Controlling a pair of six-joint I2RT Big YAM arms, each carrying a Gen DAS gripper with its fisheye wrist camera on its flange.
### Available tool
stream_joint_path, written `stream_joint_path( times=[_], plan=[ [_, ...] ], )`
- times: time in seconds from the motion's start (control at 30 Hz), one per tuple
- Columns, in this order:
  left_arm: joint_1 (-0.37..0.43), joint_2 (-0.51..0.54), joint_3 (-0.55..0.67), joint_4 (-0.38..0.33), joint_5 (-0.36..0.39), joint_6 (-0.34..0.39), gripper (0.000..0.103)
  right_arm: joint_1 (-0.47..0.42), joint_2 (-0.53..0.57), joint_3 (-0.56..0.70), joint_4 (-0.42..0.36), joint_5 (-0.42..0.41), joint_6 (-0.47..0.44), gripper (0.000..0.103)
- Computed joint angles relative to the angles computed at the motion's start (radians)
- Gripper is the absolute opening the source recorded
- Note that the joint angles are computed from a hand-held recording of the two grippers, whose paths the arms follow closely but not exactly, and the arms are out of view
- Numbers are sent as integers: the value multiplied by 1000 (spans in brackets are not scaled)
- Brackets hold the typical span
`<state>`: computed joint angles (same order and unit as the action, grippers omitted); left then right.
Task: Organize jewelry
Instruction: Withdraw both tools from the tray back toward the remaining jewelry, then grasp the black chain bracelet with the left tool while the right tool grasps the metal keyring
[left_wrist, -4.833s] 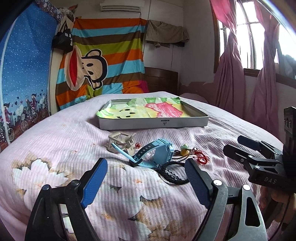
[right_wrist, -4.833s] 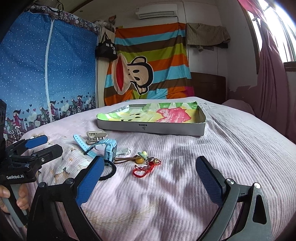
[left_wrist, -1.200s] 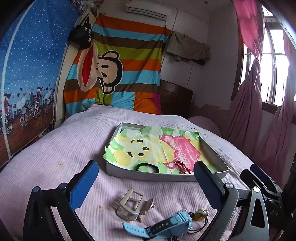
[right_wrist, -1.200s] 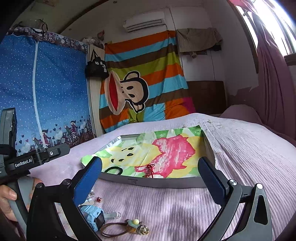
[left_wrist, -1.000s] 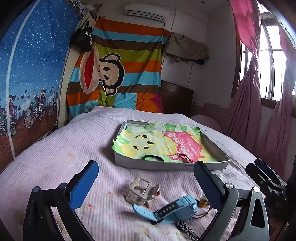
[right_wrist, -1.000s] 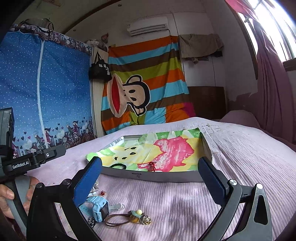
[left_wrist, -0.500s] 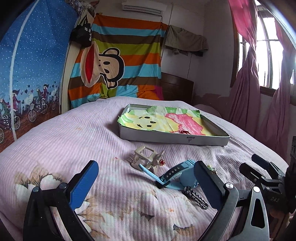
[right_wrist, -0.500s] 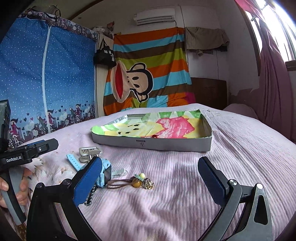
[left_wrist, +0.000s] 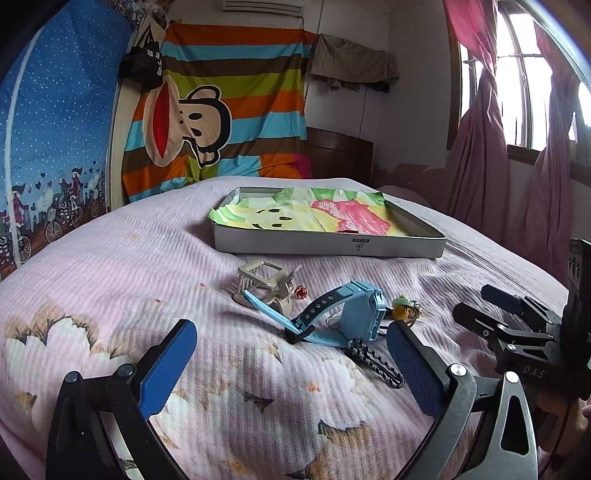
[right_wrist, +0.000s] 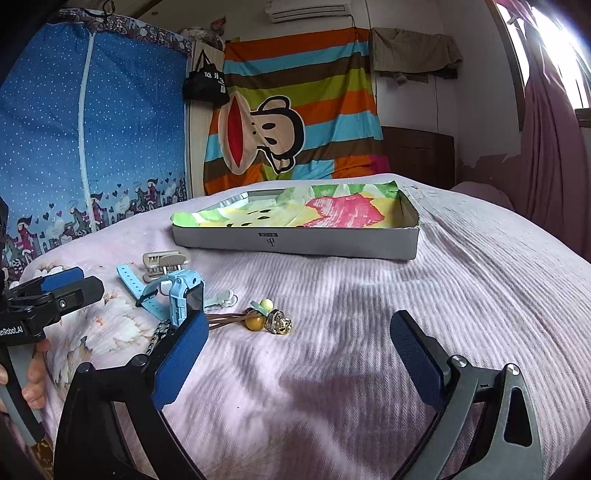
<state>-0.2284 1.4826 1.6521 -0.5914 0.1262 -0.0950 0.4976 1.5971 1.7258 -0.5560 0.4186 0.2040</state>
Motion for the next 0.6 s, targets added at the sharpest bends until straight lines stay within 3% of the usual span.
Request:
stream_joint_path(
  times=[0.17,0.33,0.5,0.6],
  plan=[
    [-8,3,2,-16,22,23,102,-4,12,19,-29,-16,1,69],
    [-15,8,7,-37,50,41,93,-9,17,25,-41,-37,8,62],
    [-18,17,20,-72,106,55,77,-11,25,33,-50,-52,4,55],
    [-20,28,33,-96,144,56,66,-11,30,38,-57,-64,-2,44]
  ],
)
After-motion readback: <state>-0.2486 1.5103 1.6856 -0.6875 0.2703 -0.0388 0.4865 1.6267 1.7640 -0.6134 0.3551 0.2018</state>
